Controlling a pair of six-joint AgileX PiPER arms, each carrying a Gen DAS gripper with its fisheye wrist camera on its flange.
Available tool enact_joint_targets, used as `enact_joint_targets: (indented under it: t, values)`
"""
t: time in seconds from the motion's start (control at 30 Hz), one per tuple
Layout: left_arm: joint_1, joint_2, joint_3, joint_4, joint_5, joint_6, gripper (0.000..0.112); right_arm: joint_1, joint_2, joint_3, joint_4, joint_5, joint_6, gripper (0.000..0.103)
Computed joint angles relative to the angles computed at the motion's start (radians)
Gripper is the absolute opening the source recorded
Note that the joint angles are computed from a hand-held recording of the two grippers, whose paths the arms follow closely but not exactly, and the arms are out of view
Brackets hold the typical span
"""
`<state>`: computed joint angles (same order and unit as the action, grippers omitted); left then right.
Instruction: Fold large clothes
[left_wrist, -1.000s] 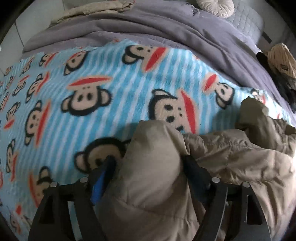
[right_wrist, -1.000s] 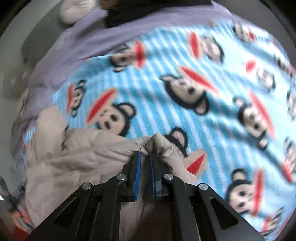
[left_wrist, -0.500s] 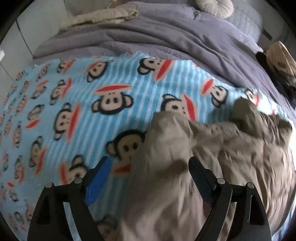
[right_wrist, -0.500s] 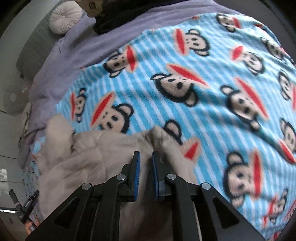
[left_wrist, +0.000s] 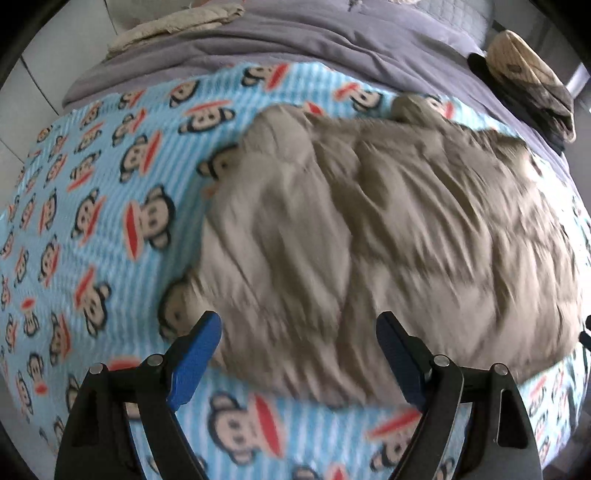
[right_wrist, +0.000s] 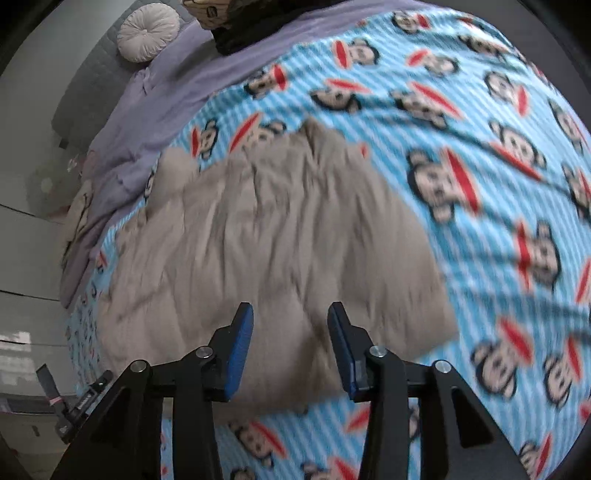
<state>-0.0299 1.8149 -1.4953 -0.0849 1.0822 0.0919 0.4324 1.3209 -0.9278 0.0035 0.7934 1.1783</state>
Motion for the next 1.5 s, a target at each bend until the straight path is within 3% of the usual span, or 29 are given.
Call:
enact_joint_targets:
  t: [0.4,0.43,0.47,0.77,0.83,0.87,1.03,1.13,1.33,1.5]
  values:
    - [-0.016,-0.205,0.22,-0.017,0.004,-0.031,0.088,0.219,-0.09,0.117,-0.021,-0.02,0.229,0.057]
    - [-0.017,-0.216,0.231,-0.017,0.004,-0.03,0.091,0.237,-0.095,0.123,-0.028,-0.023,0.25,0.058]
    - [-0.018,-0.228,0.242,-0.016,0.007,-0.032,0.103,0.253,-0.1,0.129,-0.031,-0.025,0.265,0.064]
    - [-0.028,-0.299,0.299,-0.022,0.026,-0.032,0.103,0.364,-0.129,0.149,-0.089,-0.016,0.408,0.068]
    - [-0.032,-0.305,0.307,-0.022,0.027,-0.035,0.103,0.379,-0.131,0.154,-0.095,-0.025,0.422,0.075]
    - [-0.034,-0.309,0.311,-0.023,0.026,-0.036,0.103,0.389,-0.134,0.159,-0.105,-0.032,0.436,0.082]
    - [-0.042,-0.32,0.326,-0.017,0.029,-0.038,0.103,0.433,-0.146,0.193,-0.129,-0.085,0.505,0.085]
    - [-0.051,-0.326,0.336,-0.005,0.03,-0.051,0.103,0.447,-0.146,0.216,-0.128,-0.115,0.529,0.103]
    - [-0.061,-0.332,0.356,-0.007,0.029,-0.055,0.103,0.473,-0.13,0.256,-0.121,-0.204,0.57,0.103]
    - [-0.088,-0.332,0.375,0.052,0.006,-0.099,0.103,0.451,-0.127,0.297,-0.029,-0.269,0.509,0.103]
